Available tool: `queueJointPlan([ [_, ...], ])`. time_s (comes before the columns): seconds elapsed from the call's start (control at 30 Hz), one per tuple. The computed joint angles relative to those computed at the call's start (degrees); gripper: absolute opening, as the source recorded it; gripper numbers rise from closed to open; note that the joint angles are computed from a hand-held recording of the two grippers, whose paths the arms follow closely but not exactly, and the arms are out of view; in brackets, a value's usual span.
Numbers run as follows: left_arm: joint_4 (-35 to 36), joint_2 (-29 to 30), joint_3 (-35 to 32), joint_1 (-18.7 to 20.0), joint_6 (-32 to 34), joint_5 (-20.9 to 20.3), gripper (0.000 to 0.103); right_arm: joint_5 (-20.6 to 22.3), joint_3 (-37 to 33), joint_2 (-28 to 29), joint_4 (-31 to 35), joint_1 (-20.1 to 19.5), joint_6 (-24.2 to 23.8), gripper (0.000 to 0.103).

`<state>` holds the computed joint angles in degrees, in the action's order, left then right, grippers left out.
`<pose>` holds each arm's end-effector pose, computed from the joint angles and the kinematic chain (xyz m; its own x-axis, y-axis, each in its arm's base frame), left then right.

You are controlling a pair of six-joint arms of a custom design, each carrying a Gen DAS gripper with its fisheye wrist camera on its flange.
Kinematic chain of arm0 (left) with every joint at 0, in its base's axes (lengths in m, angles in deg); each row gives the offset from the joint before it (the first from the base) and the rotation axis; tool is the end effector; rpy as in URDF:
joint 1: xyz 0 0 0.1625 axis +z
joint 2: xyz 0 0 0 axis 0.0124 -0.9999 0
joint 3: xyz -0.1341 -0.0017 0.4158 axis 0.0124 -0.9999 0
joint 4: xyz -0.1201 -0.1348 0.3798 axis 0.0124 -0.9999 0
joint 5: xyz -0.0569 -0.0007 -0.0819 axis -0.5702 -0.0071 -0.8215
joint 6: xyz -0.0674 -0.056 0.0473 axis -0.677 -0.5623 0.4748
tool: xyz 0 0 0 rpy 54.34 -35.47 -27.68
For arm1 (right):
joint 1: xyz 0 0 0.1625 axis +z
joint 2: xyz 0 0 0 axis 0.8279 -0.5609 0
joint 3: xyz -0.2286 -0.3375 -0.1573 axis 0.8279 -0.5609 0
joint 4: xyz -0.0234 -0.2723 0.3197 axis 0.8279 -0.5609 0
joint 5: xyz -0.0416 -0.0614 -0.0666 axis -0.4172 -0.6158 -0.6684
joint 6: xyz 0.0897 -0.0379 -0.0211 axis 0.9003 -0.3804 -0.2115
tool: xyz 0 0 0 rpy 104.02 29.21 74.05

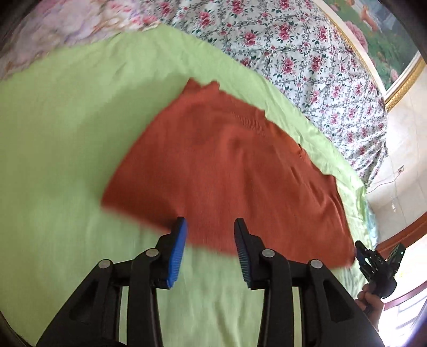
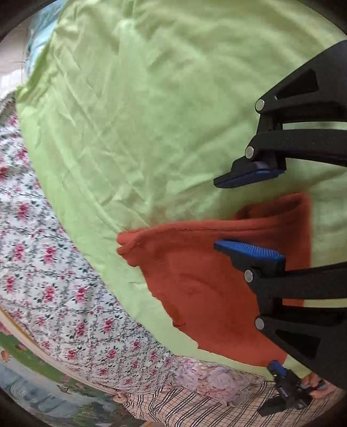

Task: Fold small clothes

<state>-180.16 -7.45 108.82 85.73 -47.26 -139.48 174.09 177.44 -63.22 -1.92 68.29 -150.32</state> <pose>0.1103 -0.5662 0.3472 -0.9452 0.2504 -0.2097 0.3125 0.8801 -0.3575 0.2839 -0.3446 0.0292 -0.7394 0.6224 0.2566 0.0455 0.4265 -0.9033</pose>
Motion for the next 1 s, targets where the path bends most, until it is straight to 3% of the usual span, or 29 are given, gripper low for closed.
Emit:
queueJointPlan([
  [0.17, 1.37, -3.71, 3.27, 1.79, -1.96, -1.61, 0.049, 0.38, -1.55, 0.82, -2.24, 4.77, -5.04, 0.043],
  [0.37, 1.72, -4.27, 4.23, 2.0, -4.14, -2.81, 0.059, -3.71, -4.7, 3.62, -1.27, 7.4, -6.43, 0.05],
  [0.6, 0.33, -2.21, 3.45, 2.12, -7.47, -4.2, 0.064, -8.33, -6.81, 6.14, -0.46, 7.37, -6.68, 0.051],
  [0.77, -3.21, 0.6, 1.96, 2.46, -10.45, -5.91, 0.077, -10.12, -7.21, 6.57, -0.29, 6.83, -6.72, 0.051],
  [1.0, -12.31, 6.42, -1.4, 2.28, -13.18, -4.48, 0.076, -11.19, -6.58, 5.87, -1.72, 5.99, -7.72, 0.052],
])
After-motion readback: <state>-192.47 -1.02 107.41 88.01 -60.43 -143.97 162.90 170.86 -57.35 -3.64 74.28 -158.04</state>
